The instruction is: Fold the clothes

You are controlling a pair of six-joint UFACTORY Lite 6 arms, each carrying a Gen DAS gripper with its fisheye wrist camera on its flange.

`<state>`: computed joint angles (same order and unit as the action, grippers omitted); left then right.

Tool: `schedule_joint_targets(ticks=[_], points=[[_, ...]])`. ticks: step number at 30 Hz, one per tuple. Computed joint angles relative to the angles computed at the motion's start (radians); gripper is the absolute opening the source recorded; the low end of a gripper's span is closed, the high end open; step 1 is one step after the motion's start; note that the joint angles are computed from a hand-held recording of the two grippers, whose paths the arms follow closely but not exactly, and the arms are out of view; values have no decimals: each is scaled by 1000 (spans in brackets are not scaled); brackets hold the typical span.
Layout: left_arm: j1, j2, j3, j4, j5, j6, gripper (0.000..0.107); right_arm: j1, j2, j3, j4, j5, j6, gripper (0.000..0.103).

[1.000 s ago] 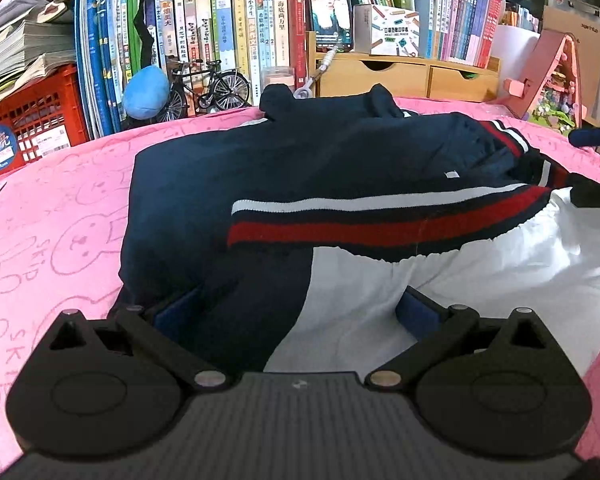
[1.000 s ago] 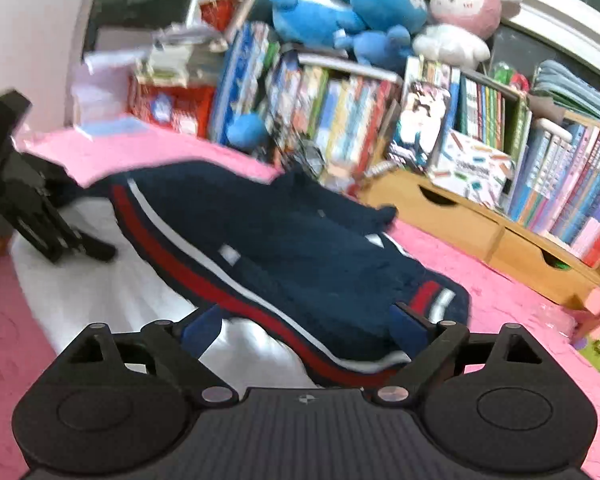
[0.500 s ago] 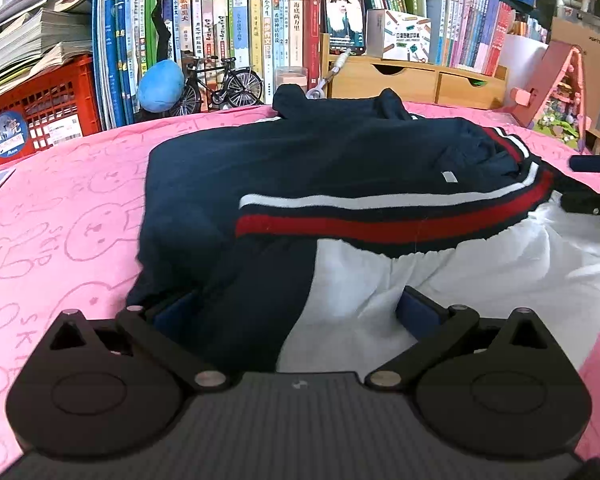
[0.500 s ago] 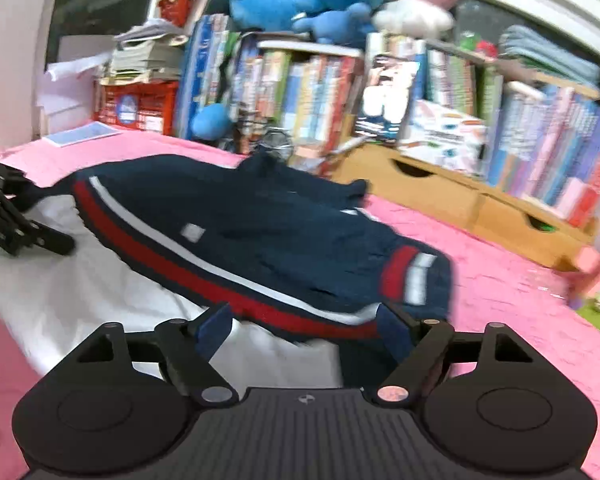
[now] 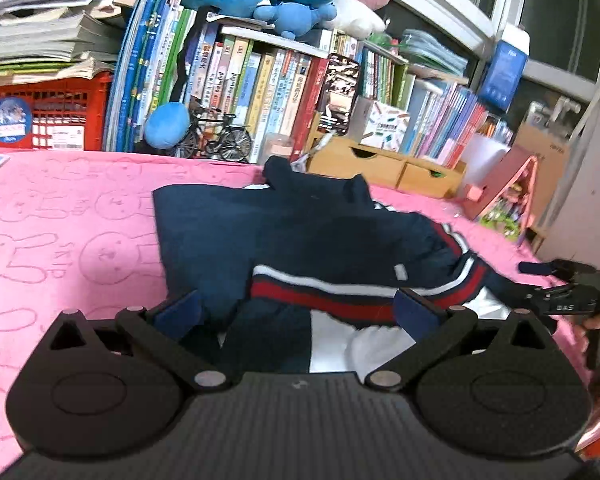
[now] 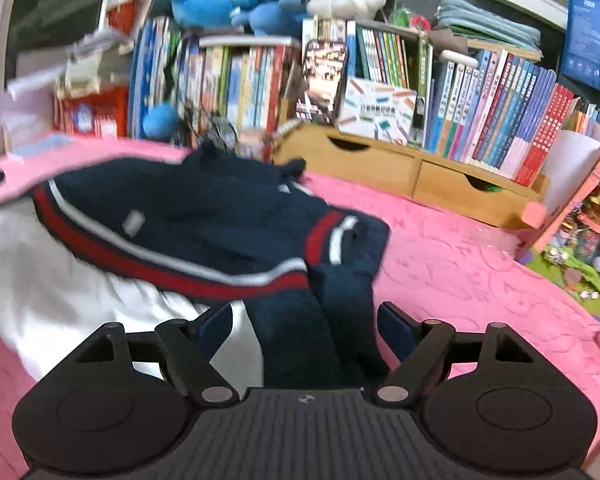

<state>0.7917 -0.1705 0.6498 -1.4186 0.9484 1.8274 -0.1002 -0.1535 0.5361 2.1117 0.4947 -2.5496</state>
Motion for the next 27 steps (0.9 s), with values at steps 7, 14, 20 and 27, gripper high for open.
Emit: schedule_joint_targets(ticks=[7, 14, 20, 27], points=[[-198, 126, 58, -23, -211, 55, 103, 82, 192, 156, -22, -63, 59, 64], [-314, 143, 12, -189, -414, 294, 103, 84, 270, 164, 108, -46, -85, 69], [-297, 139, 1, -206, -405, 296, 103, 89, 309, 173, 256, -49, -183, 84], [-213, 80, -24, -73, -327, 143, 103, 33, 266, 139, 120, -10, -26, 85]])
